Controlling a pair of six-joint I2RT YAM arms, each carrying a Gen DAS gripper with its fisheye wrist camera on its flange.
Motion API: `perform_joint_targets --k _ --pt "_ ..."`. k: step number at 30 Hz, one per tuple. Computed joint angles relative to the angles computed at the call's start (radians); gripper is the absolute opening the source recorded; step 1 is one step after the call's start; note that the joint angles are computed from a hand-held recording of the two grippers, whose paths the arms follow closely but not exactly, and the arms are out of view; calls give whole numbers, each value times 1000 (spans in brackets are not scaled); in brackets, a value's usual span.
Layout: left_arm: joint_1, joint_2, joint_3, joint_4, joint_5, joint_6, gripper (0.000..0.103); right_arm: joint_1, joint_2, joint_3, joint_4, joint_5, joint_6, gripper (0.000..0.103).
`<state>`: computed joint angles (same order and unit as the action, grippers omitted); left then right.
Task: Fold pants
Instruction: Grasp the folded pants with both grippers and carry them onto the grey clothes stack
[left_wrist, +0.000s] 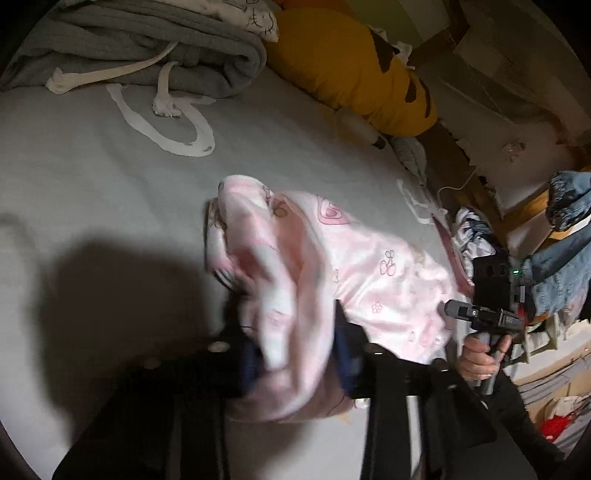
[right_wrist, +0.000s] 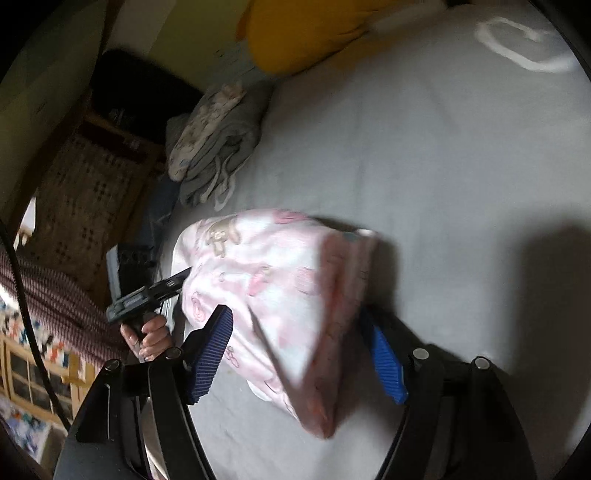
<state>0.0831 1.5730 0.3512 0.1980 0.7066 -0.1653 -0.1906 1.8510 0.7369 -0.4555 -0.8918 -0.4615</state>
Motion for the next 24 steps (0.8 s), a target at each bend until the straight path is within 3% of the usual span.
perform_joint_targets --k 1,2,4,9,14,18,21,24 --pt "-5 7 -7 27 0 -14 14 30 18 13 -7 8 3 31" --pt "-5 10 -14 49 8 -33 11 52 17 2 33 37 45 14" --pt "-17 -42 -41 77 -19 -56 9 88 -41 -46 127 75 129 9" --pt "-144 -408 -65 -106 -281 9 9 227 -309 -121 281 168 272 8" --pt "-14 -637 68 -317 -286 83 9 389 -357 32 384 198 486 8" --pt "139 -560 250 -347 -269 156 9 514 -228 283 441 285 579 8" --pt "221 -425 364 -285 -271 167 9 576 -63 544 392 333 638 8" --pt "277 -261 440 -165 -266 173 9 641 86 778 352 436 596 8"
